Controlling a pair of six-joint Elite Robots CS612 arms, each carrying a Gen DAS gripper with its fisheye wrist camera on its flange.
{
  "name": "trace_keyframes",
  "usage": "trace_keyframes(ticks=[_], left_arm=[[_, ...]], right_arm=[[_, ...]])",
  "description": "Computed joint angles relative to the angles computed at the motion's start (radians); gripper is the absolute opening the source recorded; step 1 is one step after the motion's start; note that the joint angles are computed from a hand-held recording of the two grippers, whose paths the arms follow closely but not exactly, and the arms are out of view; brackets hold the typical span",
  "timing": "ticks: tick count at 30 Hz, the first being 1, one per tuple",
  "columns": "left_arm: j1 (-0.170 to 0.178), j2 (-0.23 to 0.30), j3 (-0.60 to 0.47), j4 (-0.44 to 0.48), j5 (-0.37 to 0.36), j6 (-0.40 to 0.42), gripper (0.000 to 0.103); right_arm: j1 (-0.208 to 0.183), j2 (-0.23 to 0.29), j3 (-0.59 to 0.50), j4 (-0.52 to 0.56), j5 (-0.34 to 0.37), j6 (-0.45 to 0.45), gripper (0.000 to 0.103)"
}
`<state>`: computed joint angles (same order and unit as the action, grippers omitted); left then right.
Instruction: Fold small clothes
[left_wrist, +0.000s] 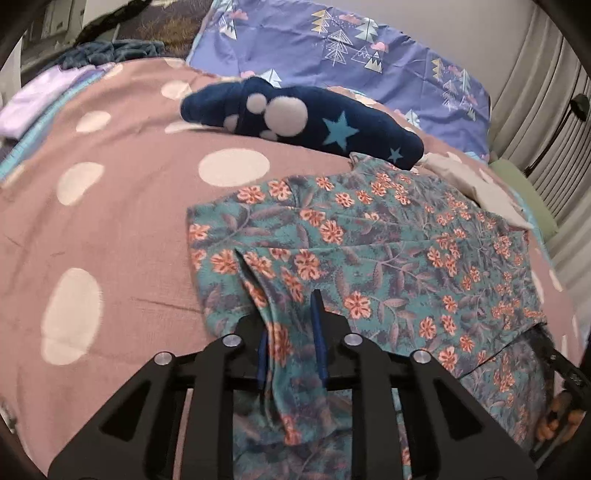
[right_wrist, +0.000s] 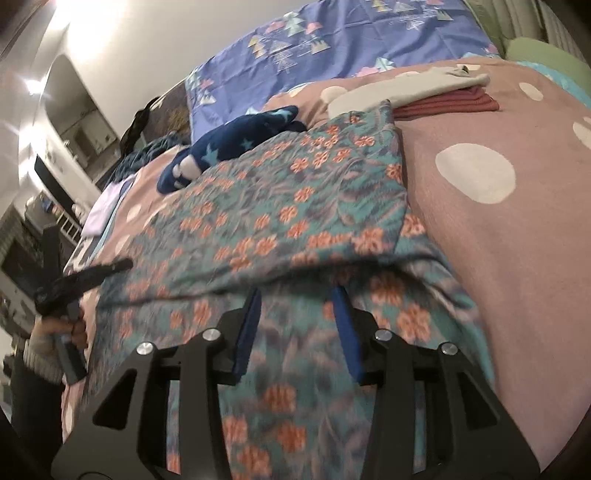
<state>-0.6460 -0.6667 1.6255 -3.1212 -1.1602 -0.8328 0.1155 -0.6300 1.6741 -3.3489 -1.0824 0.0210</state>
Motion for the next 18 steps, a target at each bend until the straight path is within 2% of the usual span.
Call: trace_keyframes(ticks=[1, 2, 4, 5, 7, 8, 9, 10, 11, 12, 14, 15, 16, 18], left_arm=[[-0.010, -0.007, 0.001, 0.021, 0.040, 0.010, 0.028], [-0.022, -0.013, 0.004, 0.018, 0.076, 0.027, 0.031], [-0.040, -0.019, 0.014, -0.072, 0.102, 0.089, 0.032], [-0.046, -0.018, 0.015, -0.110, 0.098, 0.114, 0.032], [-0.054, -0.013, -0.001, -0.098, 0.080, 0.144, 0.035], [-0.054, -0.008, -0.016, -0.037, 0.067, 0.141, 0.039], [-0.054, -0.004, -0.032, 0.037, 0.063, 0.126, 0.040], [-0.051, 0.018, -0.051, 0.099, 0.048, 0.116, 0.041], [-0.053, 0.031, -0.059, 0.119, 0.057, 0.114, 0.043], [-0.060, 0.034, -0.053, 0.098, 0.084, 0.117, 0.043], [-0.055, 0.029, -0.045, 0.079, 0.067, 0.107, 0.044], [-0.055, 0.032, -0.048, 0.079, 0.068, 0.103, 0.045], [-0.058, 0.034, -0.051, 0.090, 0.082, 0.110, 0.046], [-0.065, 0.033, -0.059, 0.121, 0.106, 0.116, 0.046]], right_arm=[[-0.007, -0.010, 0.007, 0.009, 0.035, -0.016, 0.031], [-0.011, -0.017, 0.012, 0.007, 0.060, -0.023, 0.029], [-0.017, -0.028, 0.012, -0.017, 0.095, -0.043, 0.028], [-0.015, -0.030, 0.009, -0.040, 0.083, -0.042, 0.028], [-0.002, -0.025, -0.019, -0.034, -0.002, -0.049, 0.028], [0.010, -0.020, -0.041, 0.025, -0.098, -0.059, 0.028], [0.021, -0.019, -0.055, 0.078, -0.187, -0.065, 0.026], [0.023, -0.003, -0.072, 0.120, -0.254, -0.072, 0.012], [0.025, 0.007, -0.078, 0.120, -0.280, -0.082, 0.012], [0.020, 0.009, -0.067, 0.087, -0.264, -0.095, 0.012], [0.022, -0.008, -0.050, 0.077, -0.272, -0.092, 0.016], [0.017, -0.019, -0.044, 0.084, -0.243, -0.074, 0.026], [0.004, -0.026, -0.048, 0.091, -0.175, -0.049, 0.033], [-0.014, -0.029, -0.071, 0.094, -0.094, -0.005, 0.036]])
